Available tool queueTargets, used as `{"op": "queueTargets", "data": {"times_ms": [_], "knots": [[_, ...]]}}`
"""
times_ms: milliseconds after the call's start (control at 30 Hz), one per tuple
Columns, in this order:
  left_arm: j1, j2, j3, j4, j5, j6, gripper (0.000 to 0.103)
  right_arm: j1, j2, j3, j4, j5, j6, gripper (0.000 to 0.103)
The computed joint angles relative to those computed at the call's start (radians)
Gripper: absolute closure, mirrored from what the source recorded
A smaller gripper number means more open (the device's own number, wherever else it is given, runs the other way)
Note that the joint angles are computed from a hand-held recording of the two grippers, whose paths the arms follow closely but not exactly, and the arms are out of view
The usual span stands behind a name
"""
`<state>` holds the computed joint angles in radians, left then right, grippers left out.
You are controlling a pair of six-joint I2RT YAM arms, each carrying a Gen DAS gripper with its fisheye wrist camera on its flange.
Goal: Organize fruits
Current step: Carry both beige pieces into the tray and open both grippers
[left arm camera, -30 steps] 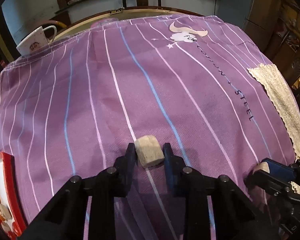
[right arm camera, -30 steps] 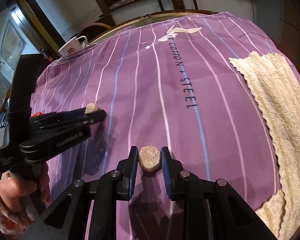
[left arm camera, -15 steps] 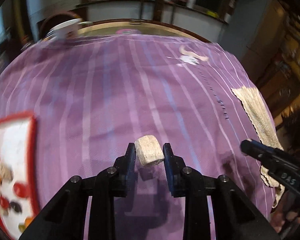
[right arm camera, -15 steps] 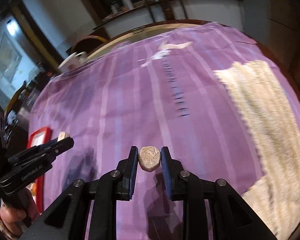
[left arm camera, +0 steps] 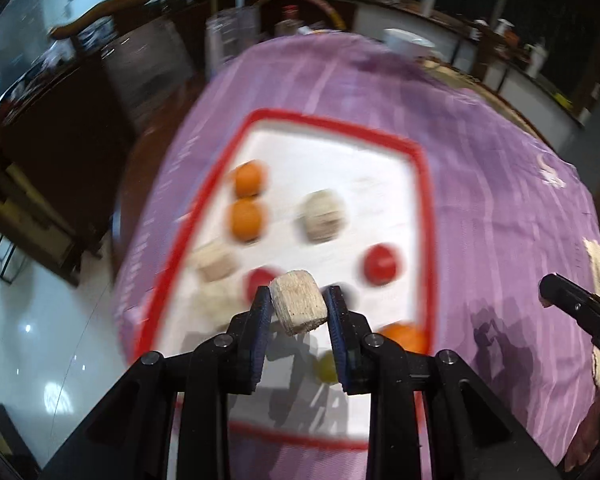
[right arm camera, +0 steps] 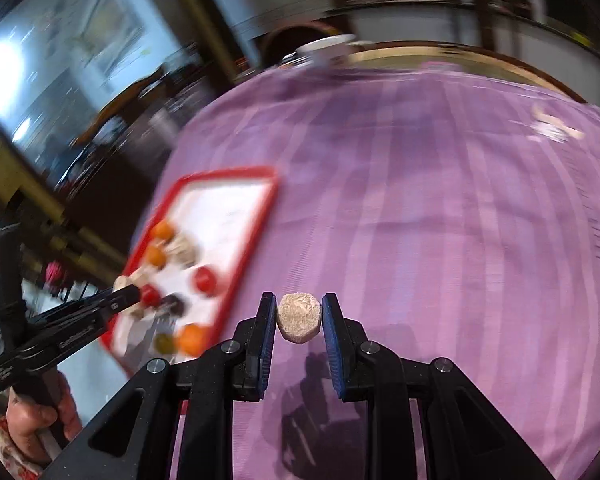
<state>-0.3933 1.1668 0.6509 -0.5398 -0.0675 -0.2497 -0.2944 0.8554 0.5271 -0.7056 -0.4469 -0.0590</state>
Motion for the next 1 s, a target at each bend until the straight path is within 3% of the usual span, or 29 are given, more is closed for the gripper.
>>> {"op": "queueTargets", "data": {"times_ms": [133,333,567,633,700,800,1000], "knots": [[0.15,-0.042,-0.051,-0.009,0.086,0.12,0.076,0.382,0.031,-0.045,0.138,0.157,0.258,0.077],[0.246,0.025,-0.073,0.027,0.164,0.215,0.076,0.654,0.174,-0.055,0.295,0.279,0.429,0.077],[0.248,0.099,-0.071,0.076,0.181,0.255,0.076,0.76,0.279,-0.049,0.374,0.345,0.481,0.077],[0.255,0.108,-0.06,0.072,0.182,0.268,0.071,0.774,0.29,-0.039,0.371,0.364,0.477,0.077],[0.271,0.109,-0.047,0.064,0.204,0.274,0.057,0.777,0.29,-0.038,0.366,0.365,0.479,0.077],[0.297,0.095,-0.027,0.045,0.239,0.286,0.048,0.786,0.296,-0.03,0.361,0.378,0.486,0.076],[0.329,0.083,0.023,0.003,0.279,0.301,0.043,0.792,0.284,-0.009,0.32,0.419,0.516,0.076]]}}
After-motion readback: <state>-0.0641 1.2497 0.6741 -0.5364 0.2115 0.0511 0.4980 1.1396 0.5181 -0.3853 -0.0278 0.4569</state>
